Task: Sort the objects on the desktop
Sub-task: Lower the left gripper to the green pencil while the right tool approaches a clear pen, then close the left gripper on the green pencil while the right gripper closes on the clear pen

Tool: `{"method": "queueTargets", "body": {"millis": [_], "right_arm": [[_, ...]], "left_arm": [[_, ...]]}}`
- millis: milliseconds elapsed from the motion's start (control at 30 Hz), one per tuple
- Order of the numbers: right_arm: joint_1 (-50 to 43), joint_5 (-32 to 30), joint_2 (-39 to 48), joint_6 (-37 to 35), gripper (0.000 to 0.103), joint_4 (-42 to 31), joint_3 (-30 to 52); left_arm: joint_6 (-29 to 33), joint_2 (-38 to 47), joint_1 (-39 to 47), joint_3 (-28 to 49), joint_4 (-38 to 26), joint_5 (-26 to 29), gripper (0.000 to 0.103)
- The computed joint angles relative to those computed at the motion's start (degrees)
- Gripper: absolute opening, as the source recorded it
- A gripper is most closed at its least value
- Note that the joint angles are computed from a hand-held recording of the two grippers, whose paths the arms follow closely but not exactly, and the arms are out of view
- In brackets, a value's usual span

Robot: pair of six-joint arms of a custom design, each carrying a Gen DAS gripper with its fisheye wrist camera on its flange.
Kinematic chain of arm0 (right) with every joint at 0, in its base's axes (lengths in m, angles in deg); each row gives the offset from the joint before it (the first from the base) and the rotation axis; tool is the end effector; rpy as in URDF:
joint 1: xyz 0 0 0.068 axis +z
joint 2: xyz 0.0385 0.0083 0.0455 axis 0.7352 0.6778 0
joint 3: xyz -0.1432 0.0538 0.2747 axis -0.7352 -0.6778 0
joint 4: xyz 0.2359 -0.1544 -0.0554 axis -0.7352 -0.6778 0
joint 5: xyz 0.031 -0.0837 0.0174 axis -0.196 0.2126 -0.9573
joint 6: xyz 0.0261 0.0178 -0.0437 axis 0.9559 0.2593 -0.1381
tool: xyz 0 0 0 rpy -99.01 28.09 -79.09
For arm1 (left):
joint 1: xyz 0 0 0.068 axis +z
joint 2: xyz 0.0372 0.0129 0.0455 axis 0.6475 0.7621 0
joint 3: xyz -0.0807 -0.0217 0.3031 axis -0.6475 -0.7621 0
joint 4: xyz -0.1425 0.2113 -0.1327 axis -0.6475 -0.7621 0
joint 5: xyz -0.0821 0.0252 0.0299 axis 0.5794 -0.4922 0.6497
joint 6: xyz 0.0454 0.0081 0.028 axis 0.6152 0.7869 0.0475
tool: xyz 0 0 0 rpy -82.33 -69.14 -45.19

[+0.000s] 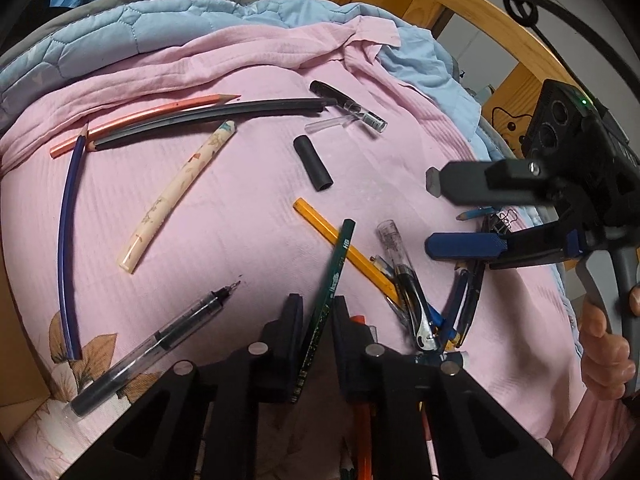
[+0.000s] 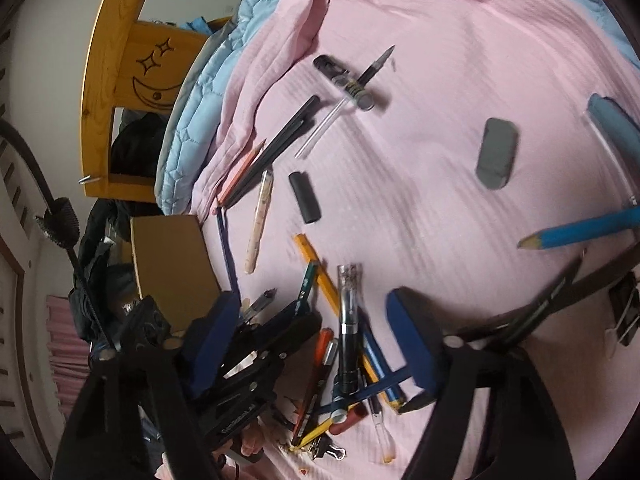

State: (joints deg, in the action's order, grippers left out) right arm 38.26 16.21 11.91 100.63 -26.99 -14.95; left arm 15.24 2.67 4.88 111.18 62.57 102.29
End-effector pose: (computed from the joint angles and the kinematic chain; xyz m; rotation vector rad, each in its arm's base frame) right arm 0.1963 -0.0058 0.1440 0.5845 2.6260 1.1691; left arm 0.1956 -0.1514 0.1357 0.6142 2.6087 -0.6539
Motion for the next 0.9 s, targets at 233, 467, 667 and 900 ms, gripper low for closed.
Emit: {"method": "queueTargets", "body": {"millis": [233, 467, 667, 900], "right_arm": [[2.76, 4.04, 0.73, -1.07, 0.061, -1.31, 0.64], [4.68, 6.82, 1.85, -0.50, 0.049, -1.24, 0.62], [8.51, 11.71, 2.85, -0.06, 0.029, -1.42, 1.99], [8.17, 12.76, 3.54, -0.50, 0.015, -1.75, 1.95]], "left_arm": [[-0.48, 0.71, -0.44, 0.26, 0.16, -0.53, 0.014], [-1.24, 1.28, -0.46, 0.33, 0.73, -0.22, 0.014], [-1.02, 1.32, -0.31, 0.23, 0.76, -0.11, 0.014], [-1.18, 1.35, -0.44, 0.24, 0.83, -0.22, 0.014]]}}
